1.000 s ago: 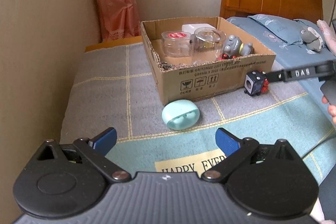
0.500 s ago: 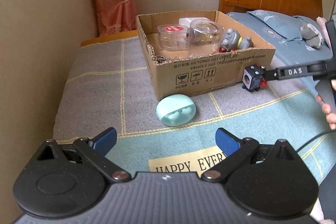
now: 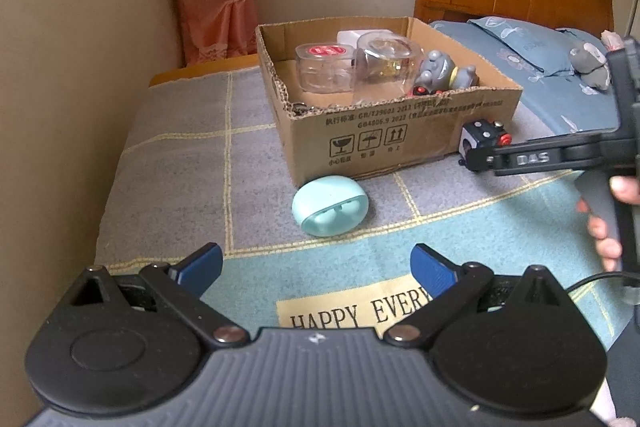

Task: Organize rigid objects
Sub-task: 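Move both tools back toward the mint oval case and black train block, then grasp the black-and-red train block with the right tool while the left tool grasps the mint oval case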

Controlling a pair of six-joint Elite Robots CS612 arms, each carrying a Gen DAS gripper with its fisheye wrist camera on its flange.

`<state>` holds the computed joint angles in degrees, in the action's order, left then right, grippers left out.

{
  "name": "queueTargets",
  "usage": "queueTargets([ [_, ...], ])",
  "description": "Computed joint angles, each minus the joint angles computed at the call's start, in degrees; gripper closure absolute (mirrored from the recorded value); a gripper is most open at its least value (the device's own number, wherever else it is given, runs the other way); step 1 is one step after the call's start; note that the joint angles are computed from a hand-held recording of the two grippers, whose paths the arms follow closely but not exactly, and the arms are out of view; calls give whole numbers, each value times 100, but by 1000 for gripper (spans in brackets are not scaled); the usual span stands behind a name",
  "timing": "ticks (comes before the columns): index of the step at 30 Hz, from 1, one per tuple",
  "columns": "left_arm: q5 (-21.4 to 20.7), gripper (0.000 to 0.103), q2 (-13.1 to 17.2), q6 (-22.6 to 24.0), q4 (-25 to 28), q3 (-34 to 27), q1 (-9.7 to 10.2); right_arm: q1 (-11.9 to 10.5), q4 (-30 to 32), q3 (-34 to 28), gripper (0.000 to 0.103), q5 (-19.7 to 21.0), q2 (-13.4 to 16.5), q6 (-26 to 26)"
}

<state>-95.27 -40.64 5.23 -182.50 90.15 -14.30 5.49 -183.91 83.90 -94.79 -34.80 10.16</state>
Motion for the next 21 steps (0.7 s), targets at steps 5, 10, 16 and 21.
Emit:
queueTargets([
  [5, 33, 3, 23, -2, 7, -26, -1, 74, -212, -50, 34, -143, 91, -97],
  [10, 8, 3, 82, 8, 62, -120, -5, 93, -342, 27, 45, -229, 52, -318],
  [16, -20, 3, 118, 126, 128, -179, -41, 66, -301, 248, 47, -98, -119, -386],
  [21, -33, 3, 168, 198, 165, -246, -72, 55, -262, 448, 46, 32, -244, -405],
])
